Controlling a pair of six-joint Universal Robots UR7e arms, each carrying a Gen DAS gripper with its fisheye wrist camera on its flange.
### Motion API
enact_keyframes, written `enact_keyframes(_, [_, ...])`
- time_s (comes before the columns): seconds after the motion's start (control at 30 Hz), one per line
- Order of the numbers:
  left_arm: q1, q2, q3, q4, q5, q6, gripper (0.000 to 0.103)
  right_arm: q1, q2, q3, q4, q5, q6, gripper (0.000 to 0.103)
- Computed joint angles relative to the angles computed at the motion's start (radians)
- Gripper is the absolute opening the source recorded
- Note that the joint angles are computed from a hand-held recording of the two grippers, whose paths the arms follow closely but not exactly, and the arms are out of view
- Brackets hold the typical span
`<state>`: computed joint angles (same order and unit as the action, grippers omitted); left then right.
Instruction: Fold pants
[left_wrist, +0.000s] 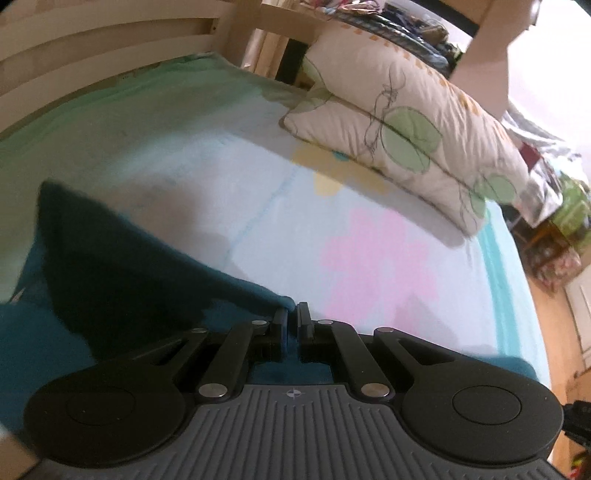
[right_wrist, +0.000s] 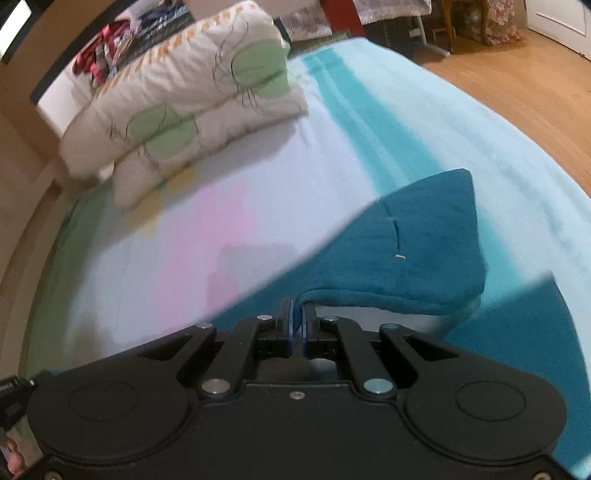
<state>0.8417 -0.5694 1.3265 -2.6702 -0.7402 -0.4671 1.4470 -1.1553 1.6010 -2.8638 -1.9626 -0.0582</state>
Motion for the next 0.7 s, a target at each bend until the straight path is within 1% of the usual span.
enact_keyframes(0.07, [-0.017, -0.047, 0.105, 0.002, 0.013, -0.043, 0.004, -0.005, -0.042, 0.067, 0.01, -0.012, 0.006, 0.009])
enact_keyframes(0.13, [-0.021, -0.071, 0.165, 0.043, 0.015, -0.104, 0.004, -0.011, -0.068, 0.119, 0.035, -0.029, 0.017, 0.009])
enact_keyframes(0.17, [-0.017, -0.079, 0.187, 0.08, 0.009, -0.151, 0.004, -0.017, -0.075, 0.139, 0.051, -0.032, 0.027, 0.009])
enact_keyframes(0.23, [-0.003, -0.081, 0.204, 0.138, -0.005, -0.232, 0.004, -0.027, -0.077, 0.149, 0.114, -0.04, 0.03, 0.012])
enact_keyframes(0.27, [0.007, -0.075, 0.202, 0.167, -0.01, -0.26, 0.004, -0.032, -0.068, 0.147, 0.142, -0.049, 0.024, 0.019])
enact_keyframes(0.33, [0.029, -0.056, 0.185, 0.226, -0.025, -0.301, 0.004, -0.043, -0.056, 0.129, 0.201, -0.052, 0.04, 0.021])
enact_keyframes(0.37, [0.036, -0.047, 0.178, 0.242, -0.029, -0.306, 0.004, -0.051, -0.06, 0.123, 0.225, -0.033, 0.067, 0.022])
enact_keyframes(0.4, [0.041, -0.039, 0.171, 0.258, -0.028, -0.311, 0.004, -0.059, -0.071, 0.125, 0.233, -0.014, 0.087, 0.022])
enact_keyframes(0.43, [0.044, -0.032, 0.164, 0.265, -0.026, -0.308, 0.004, -0.066, -0.085, 0.127, 0.228, 0.006, 0.101, 0.024])
enact_keyframes(0.47, [0.045, -0.025, 0.155, 0.271, -0.024, -0.302, 0.004, -0.071, -0.098, 0.13, 0.208, 0.013, 0.101, 0.033])
enact_keyframes(0.5, [0.046, -0.017, 0.143, 0.274, -0.018, -0.289, 0.004, -0.075, -0.109, 0.134, 0.188, 0.008, 0.093, 0.037])
enact_keyframes(0.53, [0.046, -0.009, 0.131, 0.279, -0.014, -0.278, 0.004, -0.076, -0.114, 0.129, 0.163, -0.014, 0.089, 0.042])
enact_keyframes(0.63, [0.052, 0.012, 0.091, 0.31, -0.015, -0.261, 0.004, -0.099, -0.123, 0.105, 0.118, -0.064, 0.096, 0.043])
enact_keyframes(0.7, [0.057, 0.019, 0.072, 0.319, -0.02, -0.26, 0.004, -0.126, -0.126, 0.089, 0.096, -0.07, 0.12, 0.043])
